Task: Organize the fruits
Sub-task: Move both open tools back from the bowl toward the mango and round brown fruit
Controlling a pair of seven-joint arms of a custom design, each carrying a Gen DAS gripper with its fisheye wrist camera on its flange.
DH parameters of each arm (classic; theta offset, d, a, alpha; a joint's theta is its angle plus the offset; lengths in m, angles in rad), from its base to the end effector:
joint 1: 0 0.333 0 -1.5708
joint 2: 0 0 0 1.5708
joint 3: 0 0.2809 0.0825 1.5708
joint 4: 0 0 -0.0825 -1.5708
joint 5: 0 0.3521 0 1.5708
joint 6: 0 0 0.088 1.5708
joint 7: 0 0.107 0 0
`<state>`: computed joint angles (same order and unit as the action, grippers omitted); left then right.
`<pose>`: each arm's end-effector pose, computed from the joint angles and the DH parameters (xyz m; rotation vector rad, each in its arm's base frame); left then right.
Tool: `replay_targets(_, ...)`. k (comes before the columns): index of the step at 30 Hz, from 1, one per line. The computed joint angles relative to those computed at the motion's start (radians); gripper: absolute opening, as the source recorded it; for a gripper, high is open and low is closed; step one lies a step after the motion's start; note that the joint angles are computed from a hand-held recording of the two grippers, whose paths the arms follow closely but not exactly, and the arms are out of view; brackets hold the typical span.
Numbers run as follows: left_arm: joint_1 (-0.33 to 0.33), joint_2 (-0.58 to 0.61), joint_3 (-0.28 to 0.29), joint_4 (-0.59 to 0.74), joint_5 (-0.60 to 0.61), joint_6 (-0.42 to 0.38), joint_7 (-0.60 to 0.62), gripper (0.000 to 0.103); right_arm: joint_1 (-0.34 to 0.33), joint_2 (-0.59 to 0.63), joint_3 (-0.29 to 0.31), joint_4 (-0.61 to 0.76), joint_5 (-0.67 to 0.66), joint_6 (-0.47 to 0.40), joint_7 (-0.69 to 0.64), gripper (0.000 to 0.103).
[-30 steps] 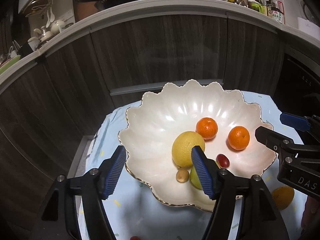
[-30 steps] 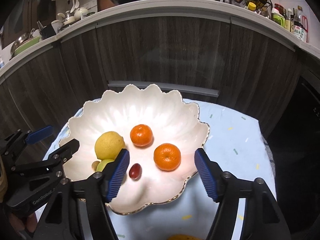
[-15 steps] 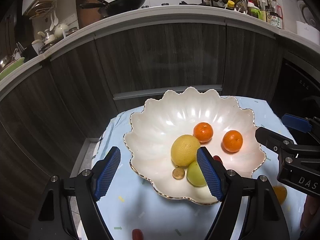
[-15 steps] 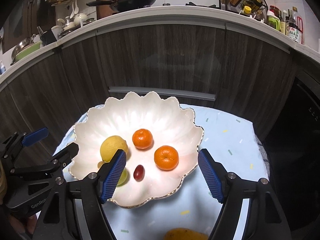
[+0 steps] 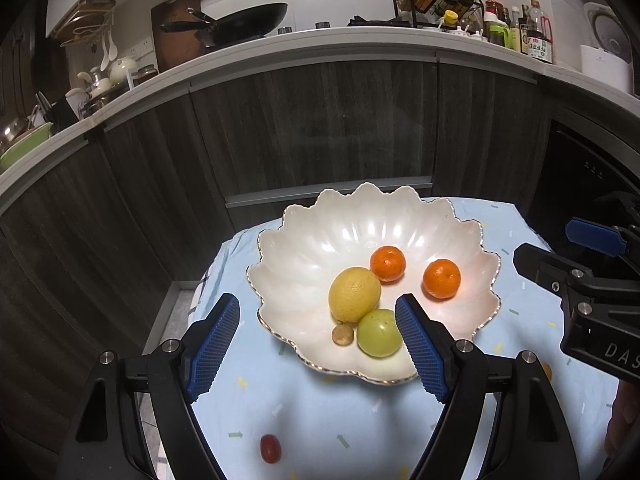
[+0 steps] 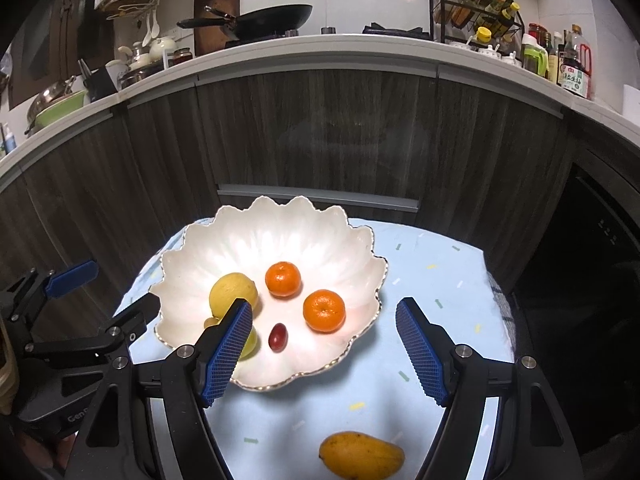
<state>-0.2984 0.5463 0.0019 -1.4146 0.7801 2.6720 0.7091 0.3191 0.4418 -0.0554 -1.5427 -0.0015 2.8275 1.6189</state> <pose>0.6695 -0.2270 0.4409 -1.6534 1.6765 -0.6710 0.6629 0.1865 0.4805 -1.8764 1.4836 -0.6536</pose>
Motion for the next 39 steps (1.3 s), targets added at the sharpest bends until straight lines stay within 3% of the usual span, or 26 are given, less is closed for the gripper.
replay_targets(6, -0.015, -0.07, 0.009, -0.084, 0.052, 0.014, -0.064, 0.08, 0.008, -0.061, -0.005, -0.077, -0.014, 0.027, 0.012, 0.075)
replay_targets(20, 0.001, -0.23, -0.034, -0.283, 0.191, 0.008, -0.207, 0.084, 0.011, -0.198, 0.002, -0.264, -0.067, 0.08, 0.053, 0.075)
replay_targets(27, 0.024, -0.299, -0.073, -0.37, 0.241, -0.014, -0.275, 0.09, 0.011, -0.249, 0.005, -0.349, -0.112, 0.107, 0.105, 0.086)
replay_targets(33, 0.034, -0.338, -0.097, -0.42, 0.29, -0.041, -0.333, 0.098, 0.023, -0.285, -0.017, -0.411, -0.215, 0.132, 0.226, 0.094)
replay_targets(39, 0.045, -0.36, -0.119, -0.453, 0.302, -0.068, -0.347, 0.101, 0.017, -0.302, -0.016, -0.447, -0.287, 0.14, 0.303, 0.096)
